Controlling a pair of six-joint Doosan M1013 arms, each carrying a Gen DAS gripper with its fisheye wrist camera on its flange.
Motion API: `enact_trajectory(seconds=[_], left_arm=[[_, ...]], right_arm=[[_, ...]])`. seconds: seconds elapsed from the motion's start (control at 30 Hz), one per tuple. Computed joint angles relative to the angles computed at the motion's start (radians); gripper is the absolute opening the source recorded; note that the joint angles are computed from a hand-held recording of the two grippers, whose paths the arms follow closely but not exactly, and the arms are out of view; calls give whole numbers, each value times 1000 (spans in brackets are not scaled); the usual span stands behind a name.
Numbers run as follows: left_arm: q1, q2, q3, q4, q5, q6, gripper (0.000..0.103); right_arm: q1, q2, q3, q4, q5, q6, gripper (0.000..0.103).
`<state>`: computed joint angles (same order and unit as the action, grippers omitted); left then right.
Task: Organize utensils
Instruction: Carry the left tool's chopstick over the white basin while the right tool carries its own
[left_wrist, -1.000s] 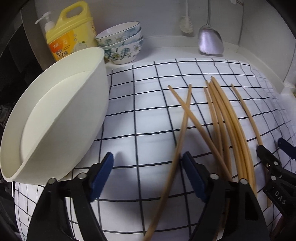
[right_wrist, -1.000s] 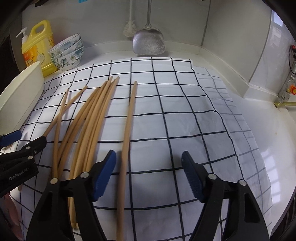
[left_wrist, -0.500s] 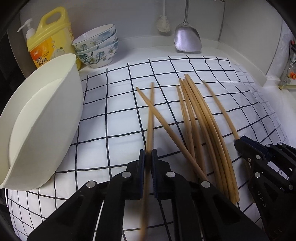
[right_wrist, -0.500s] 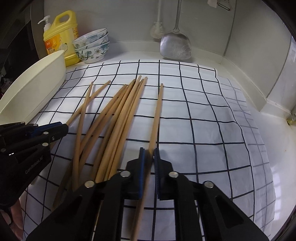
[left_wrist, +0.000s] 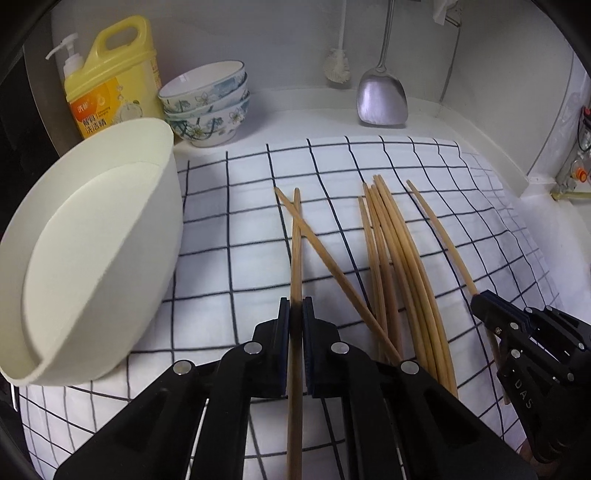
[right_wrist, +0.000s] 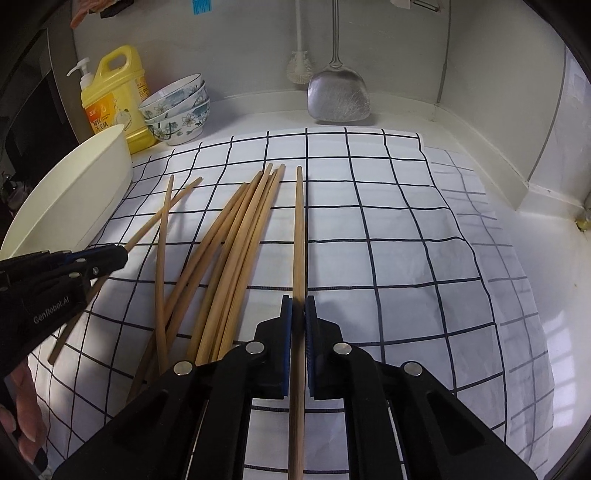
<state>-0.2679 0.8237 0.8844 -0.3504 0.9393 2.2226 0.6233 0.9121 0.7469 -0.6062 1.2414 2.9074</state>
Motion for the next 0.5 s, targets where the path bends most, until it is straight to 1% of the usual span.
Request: enact_trajectory(seconds=[0.1,0.23,0.4,0.5], left_arm=[[1,7,-26,17,3,-24,7],[5,8,-46,15,11,-42,7],[11,-18,-30,-18,11,-39,7],[16,-36,-21,-36,15,-48,7]], right_arm=[[0,-2,-1,-2,-1,4,7],[-3,-16,14,-1,-25,30,7],[-1,-26,10,-7,-32,36,6],[2,-28,-9,-11,-31,15,7]])
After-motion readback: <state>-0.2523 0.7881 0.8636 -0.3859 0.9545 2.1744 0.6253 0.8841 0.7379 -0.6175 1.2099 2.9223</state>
